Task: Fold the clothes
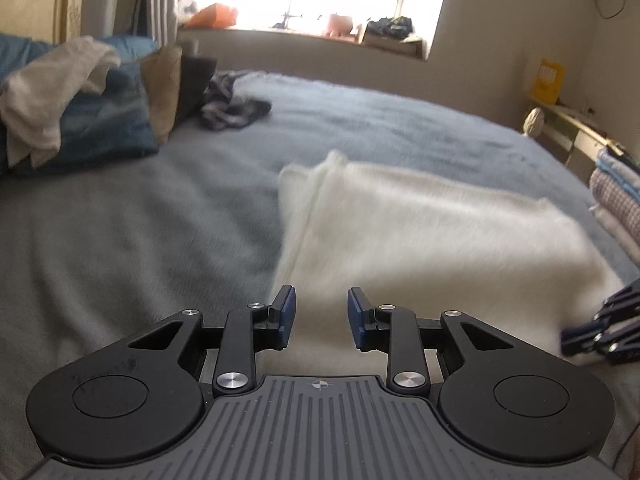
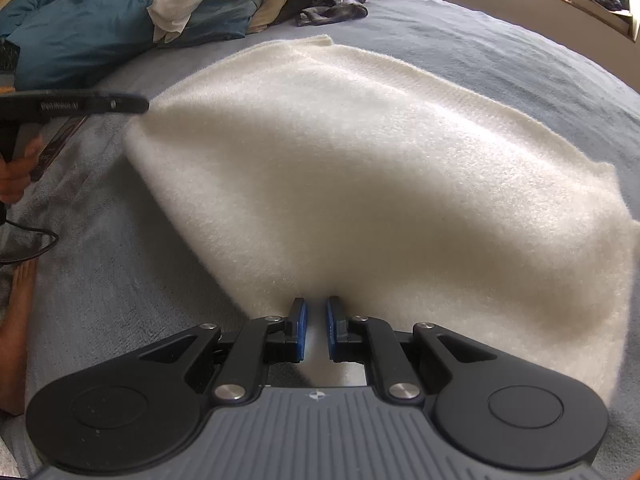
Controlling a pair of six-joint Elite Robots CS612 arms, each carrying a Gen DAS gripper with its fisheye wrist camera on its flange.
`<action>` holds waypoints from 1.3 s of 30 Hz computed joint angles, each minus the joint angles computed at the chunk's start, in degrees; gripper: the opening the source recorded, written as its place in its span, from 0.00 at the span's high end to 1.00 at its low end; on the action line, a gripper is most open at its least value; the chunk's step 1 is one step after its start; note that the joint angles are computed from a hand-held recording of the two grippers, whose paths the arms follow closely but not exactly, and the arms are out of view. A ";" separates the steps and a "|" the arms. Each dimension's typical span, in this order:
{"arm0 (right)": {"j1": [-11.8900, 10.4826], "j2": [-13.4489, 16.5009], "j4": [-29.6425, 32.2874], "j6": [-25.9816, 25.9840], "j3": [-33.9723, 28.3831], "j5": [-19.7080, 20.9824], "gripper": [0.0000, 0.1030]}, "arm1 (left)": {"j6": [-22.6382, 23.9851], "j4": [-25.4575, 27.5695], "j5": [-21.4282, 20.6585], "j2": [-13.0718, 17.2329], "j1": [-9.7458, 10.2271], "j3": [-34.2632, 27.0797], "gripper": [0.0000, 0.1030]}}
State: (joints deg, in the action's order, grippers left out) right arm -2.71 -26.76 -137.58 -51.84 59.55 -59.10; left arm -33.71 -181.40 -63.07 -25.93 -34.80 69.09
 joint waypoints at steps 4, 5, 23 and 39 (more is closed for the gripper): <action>-0.02 -0.25 -0.01 1.04 0.17 0.13 0.89 | 2.54 -0.29 -2.16 1.79 0.44 -4.14 0.71; -0.06 -0.41 0.10 1.65 0.20 0.43 0.89 | 3.59 0.60 -2.92 2.43 0.53 -5.61 0.71; -2.08 4.04 -20.82 37.27 -4.46 -1.31 0.84 | 4.61 8.94 -3.35 6.41 1.24 -14.50 0.69; -0.88 10.16 -17.33 38.30 -15.23 -10.59 0.84 | 8.57 19.27 -1.79 12.12 2.46 -26.35 0.67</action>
